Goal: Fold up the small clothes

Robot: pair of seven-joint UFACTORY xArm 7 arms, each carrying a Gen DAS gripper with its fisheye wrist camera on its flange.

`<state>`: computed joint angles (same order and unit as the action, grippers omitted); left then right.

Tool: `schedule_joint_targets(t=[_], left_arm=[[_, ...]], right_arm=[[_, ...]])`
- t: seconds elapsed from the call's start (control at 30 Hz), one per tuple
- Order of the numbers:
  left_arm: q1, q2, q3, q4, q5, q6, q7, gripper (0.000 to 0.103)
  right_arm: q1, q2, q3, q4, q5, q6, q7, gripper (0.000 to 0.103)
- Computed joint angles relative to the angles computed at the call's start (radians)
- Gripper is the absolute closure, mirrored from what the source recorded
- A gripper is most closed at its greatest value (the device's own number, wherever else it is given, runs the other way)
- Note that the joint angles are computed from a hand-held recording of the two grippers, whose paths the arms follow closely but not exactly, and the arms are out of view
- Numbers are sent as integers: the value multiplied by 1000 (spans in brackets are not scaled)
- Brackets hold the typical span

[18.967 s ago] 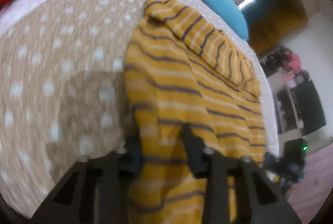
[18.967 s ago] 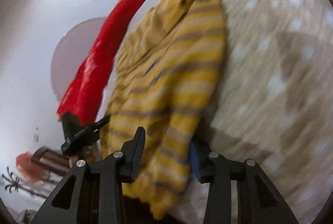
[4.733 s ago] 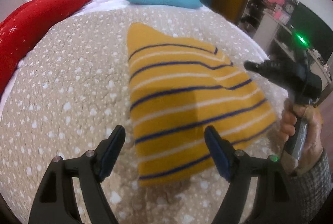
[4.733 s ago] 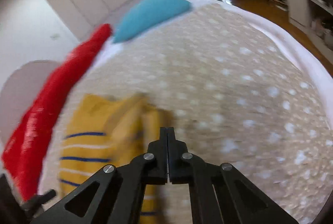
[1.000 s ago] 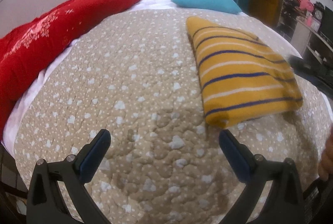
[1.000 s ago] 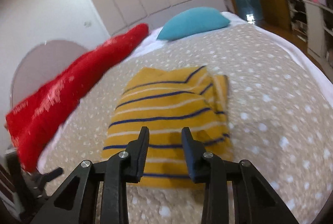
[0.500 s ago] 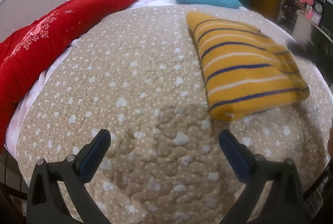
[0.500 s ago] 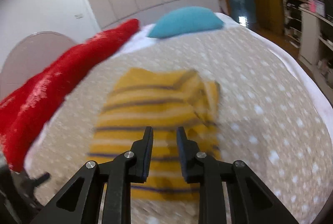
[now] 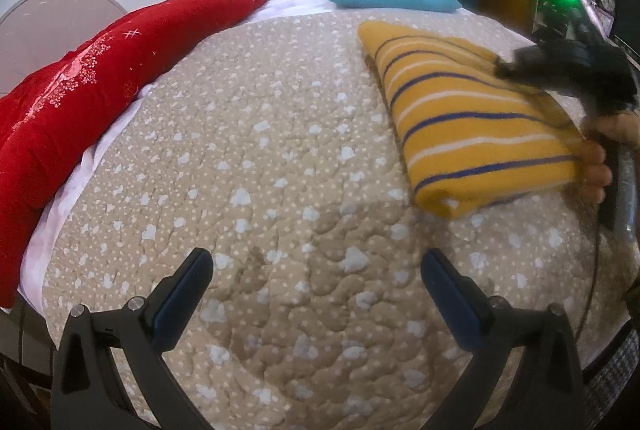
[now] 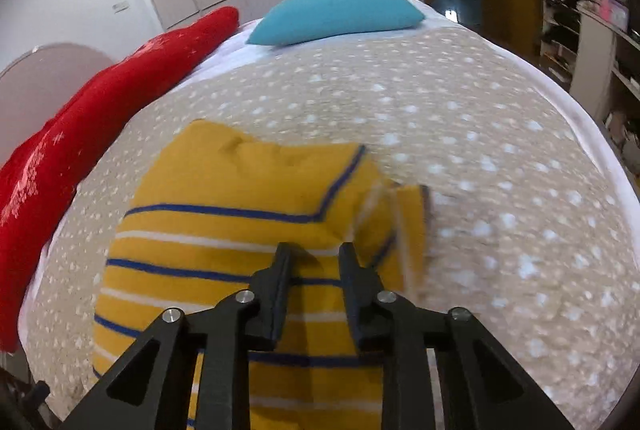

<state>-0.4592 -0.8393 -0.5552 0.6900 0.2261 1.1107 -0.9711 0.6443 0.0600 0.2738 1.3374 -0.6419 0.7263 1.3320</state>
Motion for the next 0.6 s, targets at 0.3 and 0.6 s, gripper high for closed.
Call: schedule_joint_targets(t=[0.3,0.6], left_arm=[[-16,64,-11,29,-1,-1,3,0],[-19,70,-1,41,2,13,-8,0]], right_arm=[[57,-47,75,-11,-138,87,20,63],[71,-150,119,-122,-136,239,58,48]])
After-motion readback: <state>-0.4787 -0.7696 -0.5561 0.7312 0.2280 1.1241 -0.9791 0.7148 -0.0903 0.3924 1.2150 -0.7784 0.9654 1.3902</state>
